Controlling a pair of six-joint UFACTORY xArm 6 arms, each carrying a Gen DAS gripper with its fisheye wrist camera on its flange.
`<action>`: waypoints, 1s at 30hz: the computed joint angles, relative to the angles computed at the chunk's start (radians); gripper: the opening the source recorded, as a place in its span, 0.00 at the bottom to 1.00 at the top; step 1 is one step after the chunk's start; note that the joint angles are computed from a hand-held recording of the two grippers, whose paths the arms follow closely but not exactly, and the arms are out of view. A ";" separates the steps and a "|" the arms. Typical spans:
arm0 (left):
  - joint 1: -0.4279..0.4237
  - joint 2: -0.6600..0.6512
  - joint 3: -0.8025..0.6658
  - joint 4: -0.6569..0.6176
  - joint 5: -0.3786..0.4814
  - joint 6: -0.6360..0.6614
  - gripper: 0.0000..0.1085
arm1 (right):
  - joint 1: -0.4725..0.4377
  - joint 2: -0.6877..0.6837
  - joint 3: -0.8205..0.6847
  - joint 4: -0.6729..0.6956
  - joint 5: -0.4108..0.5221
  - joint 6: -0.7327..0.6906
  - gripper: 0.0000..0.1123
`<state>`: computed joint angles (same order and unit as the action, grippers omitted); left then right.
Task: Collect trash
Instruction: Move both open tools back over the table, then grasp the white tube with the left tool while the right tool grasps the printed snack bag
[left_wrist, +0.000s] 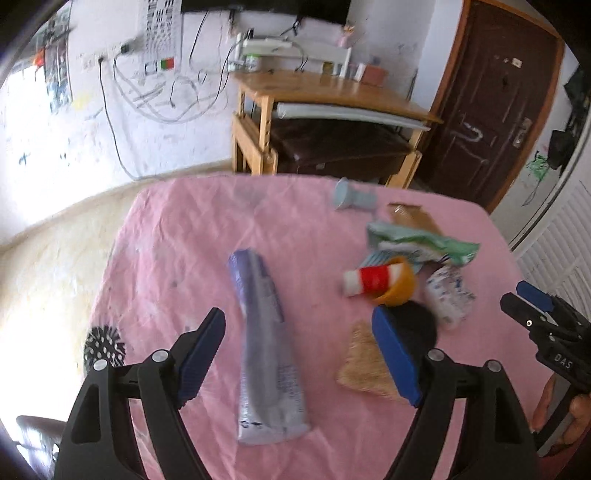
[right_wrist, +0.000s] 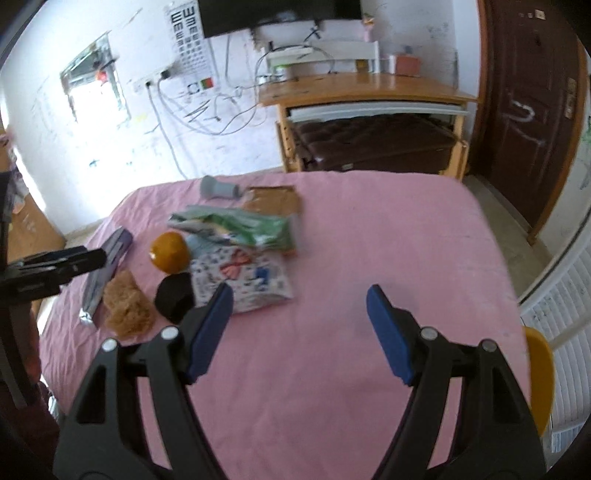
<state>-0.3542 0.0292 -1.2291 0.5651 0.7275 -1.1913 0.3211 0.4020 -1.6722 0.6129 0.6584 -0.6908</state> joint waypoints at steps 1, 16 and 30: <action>0.009 0.003 0.010 -0.025 -0.011 0.018 0.71 | 0.007 0.003 -0.004 -0.001 0.006 -0.003 0.64; 0.050 -0.014 0.120 0.013 -0.128 -0.055 0.71 | 0.090 0.087 -0.087 -0.119 0.030 0.055 0.73; 0.032 0.004 0.090 0.113 -0.051 -0.094 0.43 | 0.097 0.194 -0.223 -0.282 0.066 0.237 0.66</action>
